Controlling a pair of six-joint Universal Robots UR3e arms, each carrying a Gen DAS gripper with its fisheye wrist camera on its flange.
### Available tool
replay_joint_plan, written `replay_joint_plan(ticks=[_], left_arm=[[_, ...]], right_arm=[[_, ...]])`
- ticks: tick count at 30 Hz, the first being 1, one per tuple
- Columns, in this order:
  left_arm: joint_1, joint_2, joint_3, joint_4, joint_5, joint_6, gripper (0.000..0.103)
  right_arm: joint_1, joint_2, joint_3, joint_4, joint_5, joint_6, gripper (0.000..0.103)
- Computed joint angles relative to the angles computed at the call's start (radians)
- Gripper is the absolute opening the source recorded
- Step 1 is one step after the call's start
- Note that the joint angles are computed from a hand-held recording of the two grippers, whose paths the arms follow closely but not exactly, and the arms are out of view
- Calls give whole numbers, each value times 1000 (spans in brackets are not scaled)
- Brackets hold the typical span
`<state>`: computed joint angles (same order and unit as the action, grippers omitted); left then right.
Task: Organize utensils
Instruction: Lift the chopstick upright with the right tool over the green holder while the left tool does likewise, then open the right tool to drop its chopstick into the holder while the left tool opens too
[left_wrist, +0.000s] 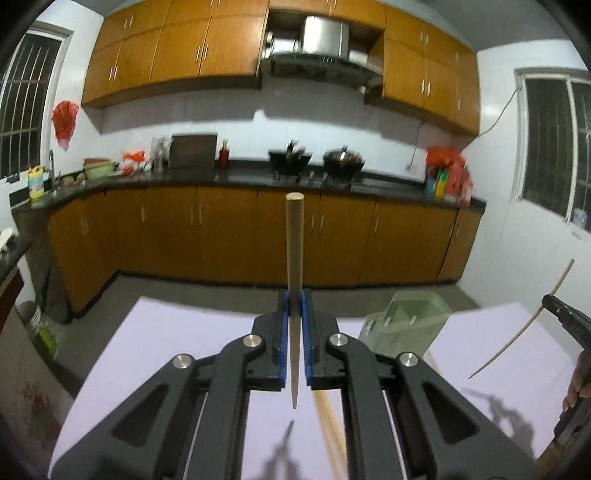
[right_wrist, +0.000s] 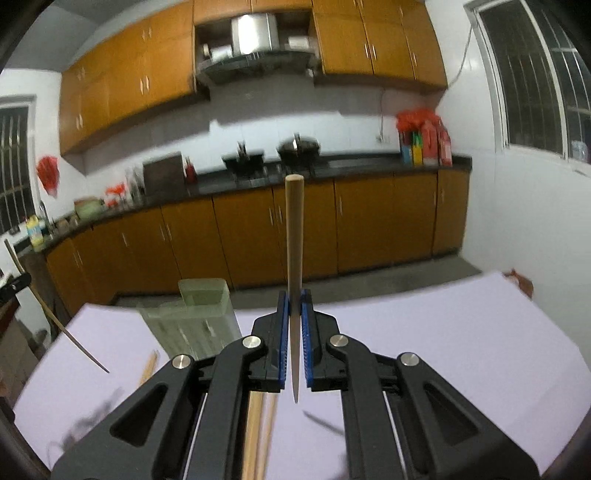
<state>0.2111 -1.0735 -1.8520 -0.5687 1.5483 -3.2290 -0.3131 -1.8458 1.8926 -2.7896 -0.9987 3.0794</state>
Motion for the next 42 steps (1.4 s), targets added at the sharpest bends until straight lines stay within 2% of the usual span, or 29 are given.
replay_joint_plan(ticks=[4,8,15,21,24,25,26,27,29,35,37,40,42], left_arm=[[-12,-74,163,22,-39,-39,8],[-133,-231,312,156,39,-85,8],[-265,-469,392,295,105,-134,8],[-271,-553,370,272,80,-148,8],[-260,-553,343,263,59,-154,8],[-258,-550,334,267,56,-156,11],[-259,-553,340,264,53,-158,15],[-260,-552,341,265,55,-159,18],[-257,-538,325,278,53,-155,23],[-232,-438,237,310,35,-160,30],[-222,-385,196,323,30,-171,36],[-192,-273,108,320,28,-188,38],[-177,-191,34,298,51,-190,39]], right_arm=[[-10,57,-171,-50,88,129,7],[28,127,-272,-147,116,226,7],[209,309,-332,-231,-18,187,7],[240,383,-361,-116,-30,147,8],[244,368,-333,-88,-25,135,8],[239,361,-333,-70,-15,129,9],[239,355,-328,-67,-16,127,15],[235,345,-323,-63,-13,128,29],[227,323,-303,-78,-9,137,44],[146,211,-241,-90,57,153,44],[107,170,-211,-93,85,160,44],[15,70,-123,-41,136,133,44],[-17,23,-65,37,120,73,44]])
